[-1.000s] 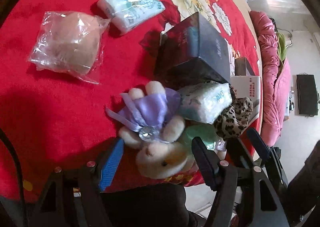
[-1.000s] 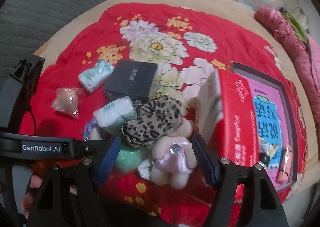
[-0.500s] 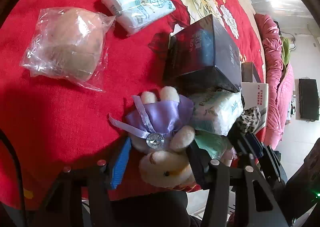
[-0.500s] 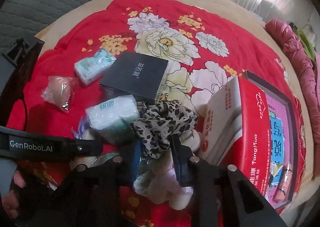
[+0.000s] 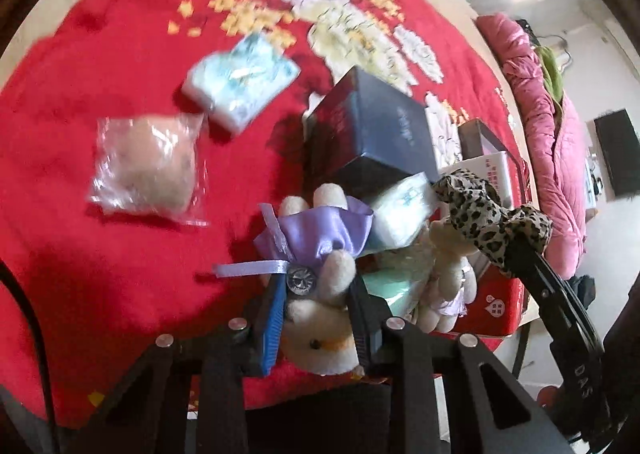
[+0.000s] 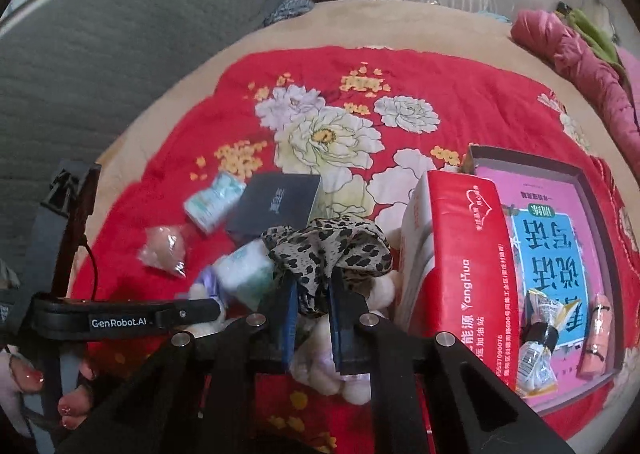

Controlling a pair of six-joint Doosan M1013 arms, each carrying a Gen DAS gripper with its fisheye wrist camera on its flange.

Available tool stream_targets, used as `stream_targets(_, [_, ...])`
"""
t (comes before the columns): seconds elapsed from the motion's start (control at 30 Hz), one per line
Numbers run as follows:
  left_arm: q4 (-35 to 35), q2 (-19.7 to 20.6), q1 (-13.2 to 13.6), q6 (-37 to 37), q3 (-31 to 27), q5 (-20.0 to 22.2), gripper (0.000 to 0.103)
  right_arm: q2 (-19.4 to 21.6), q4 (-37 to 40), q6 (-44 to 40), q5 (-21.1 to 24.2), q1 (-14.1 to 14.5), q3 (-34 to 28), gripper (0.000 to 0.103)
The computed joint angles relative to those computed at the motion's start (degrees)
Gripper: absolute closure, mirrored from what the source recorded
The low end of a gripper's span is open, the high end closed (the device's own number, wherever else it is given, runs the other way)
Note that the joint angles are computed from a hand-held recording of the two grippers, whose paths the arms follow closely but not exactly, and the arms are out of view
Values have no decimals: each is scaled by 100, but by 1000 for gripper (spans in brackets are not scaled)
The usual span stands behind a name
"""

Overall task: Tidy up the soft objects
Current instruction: 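Carry the bunny and leopard scrunchie with both grippers over the grey box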

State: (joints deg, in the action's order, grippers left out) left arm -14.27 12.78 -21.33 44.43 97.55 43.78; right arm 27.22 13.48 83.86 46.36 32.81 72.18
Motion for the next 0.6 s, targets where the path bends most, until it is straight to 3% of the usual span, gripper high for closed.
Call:
stream_targets(0.23, [397,-168,-46,-170,42,-3,73,-135,282,-20,-145,-58,101,89])
stream_targets(0.6, [2334,-359,-488,-802,-412,655,73,-376,618,-224,-382,-94,213,89])
